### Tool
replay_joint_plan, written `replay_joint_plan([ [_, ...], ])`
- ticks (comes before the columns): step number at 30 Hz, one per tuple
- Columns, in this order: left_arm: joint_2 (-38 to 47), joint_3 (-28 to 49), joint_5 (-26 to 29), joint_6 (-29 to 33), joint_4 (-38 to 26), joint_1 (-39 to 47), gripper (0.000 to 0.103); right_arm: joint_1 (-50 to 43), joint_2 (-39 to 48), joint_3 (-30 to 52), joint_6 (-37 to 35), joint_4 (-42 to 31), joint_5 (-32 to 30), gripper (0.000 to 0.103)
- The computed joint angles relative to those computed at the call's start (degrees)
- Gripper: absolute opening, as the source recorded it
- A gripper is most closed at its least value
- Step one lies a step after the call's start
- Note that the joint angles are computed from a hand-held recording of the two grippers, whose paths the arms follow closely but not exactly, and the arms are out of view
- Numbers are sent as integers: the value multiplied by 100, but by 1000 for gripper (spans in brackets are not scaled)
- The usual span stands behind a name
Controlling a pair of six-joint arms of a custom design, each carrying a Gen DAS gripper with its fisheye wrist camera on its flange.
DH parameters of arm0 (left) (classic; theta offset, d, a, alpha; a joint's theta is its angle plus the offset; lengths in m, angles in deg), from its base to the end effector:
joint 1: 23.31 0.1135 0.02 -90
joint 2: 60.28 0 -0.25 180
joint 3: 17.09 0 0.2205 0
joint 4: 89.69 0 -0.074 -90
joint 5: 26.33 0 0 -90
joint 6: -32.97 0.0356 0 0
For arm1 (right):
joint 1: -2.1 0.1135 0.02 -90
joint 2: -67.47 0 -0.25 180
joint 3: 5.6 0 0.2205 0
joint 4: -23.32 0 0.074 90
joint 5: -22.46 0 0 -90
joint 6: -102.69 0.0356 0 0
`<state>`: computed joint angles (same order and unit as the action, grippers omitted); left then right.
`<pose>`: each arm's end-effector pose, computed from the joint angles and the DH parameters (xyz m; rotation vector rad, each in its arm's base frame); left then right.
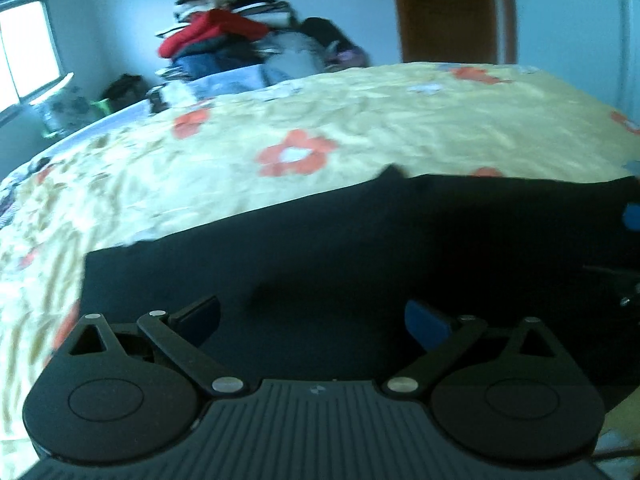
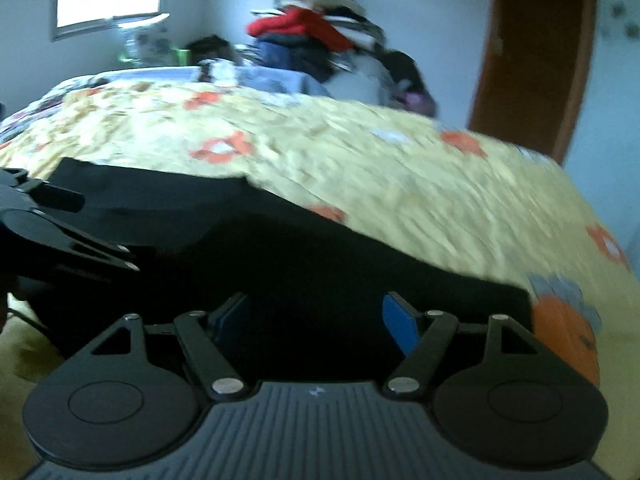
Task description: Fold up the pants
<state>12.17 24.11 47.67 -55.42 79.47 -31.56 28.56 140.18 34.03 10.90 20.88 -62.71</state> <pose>0.2126 -0.0209 0.1649 0.0541 2.2839 0.2612 0.1979 0.0951 0.1682 -0.4887 2.1370 0.1507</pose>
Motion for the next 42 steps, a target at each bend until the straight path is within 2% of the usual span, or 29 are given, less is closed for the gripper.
replay_joint_plan([
  [7, -249, -83, 864, 334, -183, 1629, 102, 1053, 812, 543, 15, 94, 351, 74],
  [10, -285, -77, 1074, 475, -201, 2008, 102, 1152, 1188, 781, 72, -227, 417, 74],
  [14, -318, -85, 1319, 642, -184, 2320, 102, 1325, 923, 636, 200, -170, 498, 74],
  [21, -299, -87, 1542, 779, -135, 2701, 102, 2198, 860, 825, -10, 124, 1214, 74],
  [42, -336, 30, 2103, 1177, -151, 3695, 102, 2996, 1617, 1472, 172, 119, 1399, 74],
])
